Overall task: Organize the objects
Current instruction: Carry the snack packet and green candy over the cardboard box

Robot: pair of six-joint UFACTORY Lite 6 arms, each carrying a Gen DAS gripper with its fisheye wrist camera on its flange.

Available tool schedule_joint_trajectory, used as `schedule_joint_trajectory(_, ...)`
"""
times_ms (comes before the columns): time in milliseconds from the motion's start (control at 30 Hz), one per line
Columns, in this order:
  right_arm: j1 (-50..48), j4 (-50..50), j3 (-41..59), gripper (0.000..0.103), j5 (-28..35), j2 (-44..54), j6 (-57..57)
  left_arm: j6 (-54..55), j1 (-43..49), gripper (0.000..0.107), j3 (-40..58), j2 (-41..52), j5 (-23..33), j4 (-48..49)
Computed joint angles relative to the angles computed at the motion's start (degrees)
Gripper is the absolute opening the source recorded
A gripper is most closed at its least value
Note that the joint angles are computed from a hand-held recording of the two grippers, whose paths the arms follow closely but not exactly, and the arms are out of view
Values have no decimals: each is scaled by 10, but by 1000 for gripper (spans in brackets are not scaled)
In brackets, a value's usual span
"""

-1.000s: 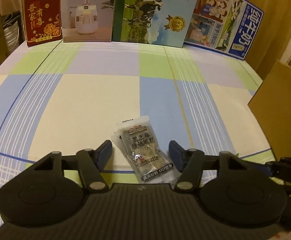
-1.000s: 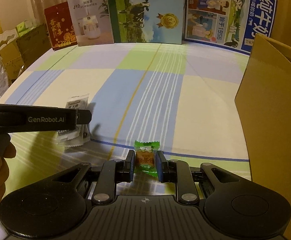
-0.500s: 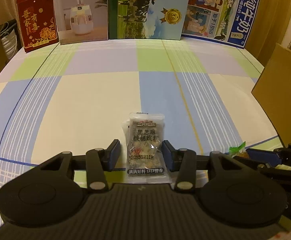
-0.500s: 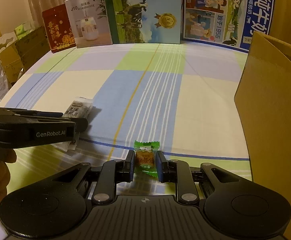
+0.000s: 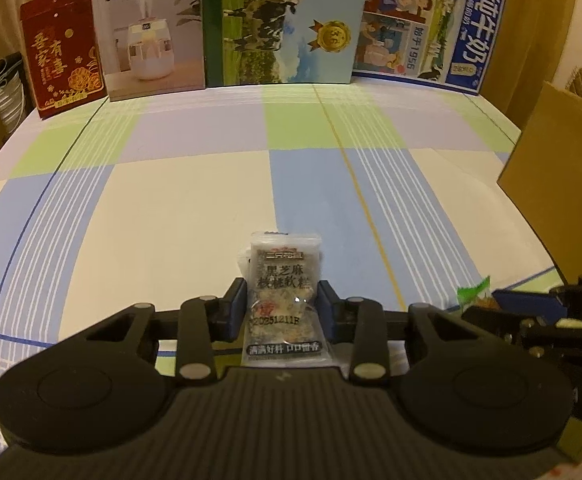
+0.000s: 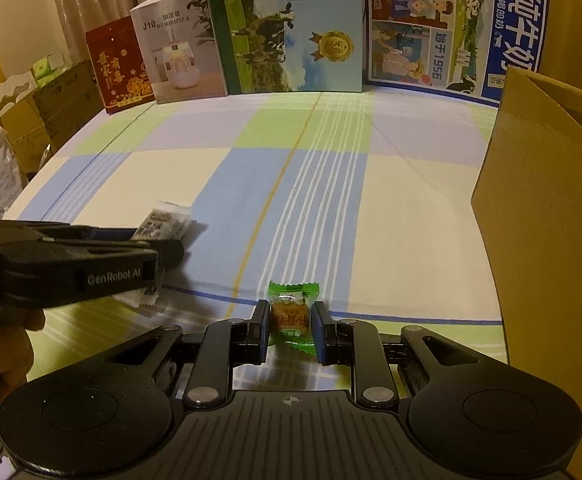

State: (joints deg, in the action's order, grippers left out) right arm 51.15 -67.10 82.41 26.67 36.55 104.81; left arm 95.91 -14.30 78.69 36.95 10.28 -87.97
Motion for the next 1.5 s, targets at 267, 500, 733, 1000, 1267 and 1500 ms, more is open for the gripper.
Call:
schedule_joint_trajectory(267, -7, -26, -14, 19, -5, -20, 36, -80, -6, 31, -19, -29, -6, 72)
schedule_joint_trajectory(500, -4, -43, -50, 19, -4, -60, 71, -96, -1, 31, -76, -90, -8, 81)
schedule_joint_trajectory(733, 59, -37, -130, 19, 49, -165, 113, -277, -1, 31, -173, -225, 12, 226)
schedule_joint_trajectory(1000, 211, 46, -180, 19, 203, -293, 88, -756, -63, 31, -346, -512, 26, 624)
schedule_joint_trajectory(1267, 399, 115, -151, 19, 429, -375, 89, -1236, -276, 31, -422, -780, 191, 1026)
schedule_joint_trajectory(1500, 563, 175, -144, 19, 626, -423, 150, -1656, -663, 31, -382, -803, 411, 1298)
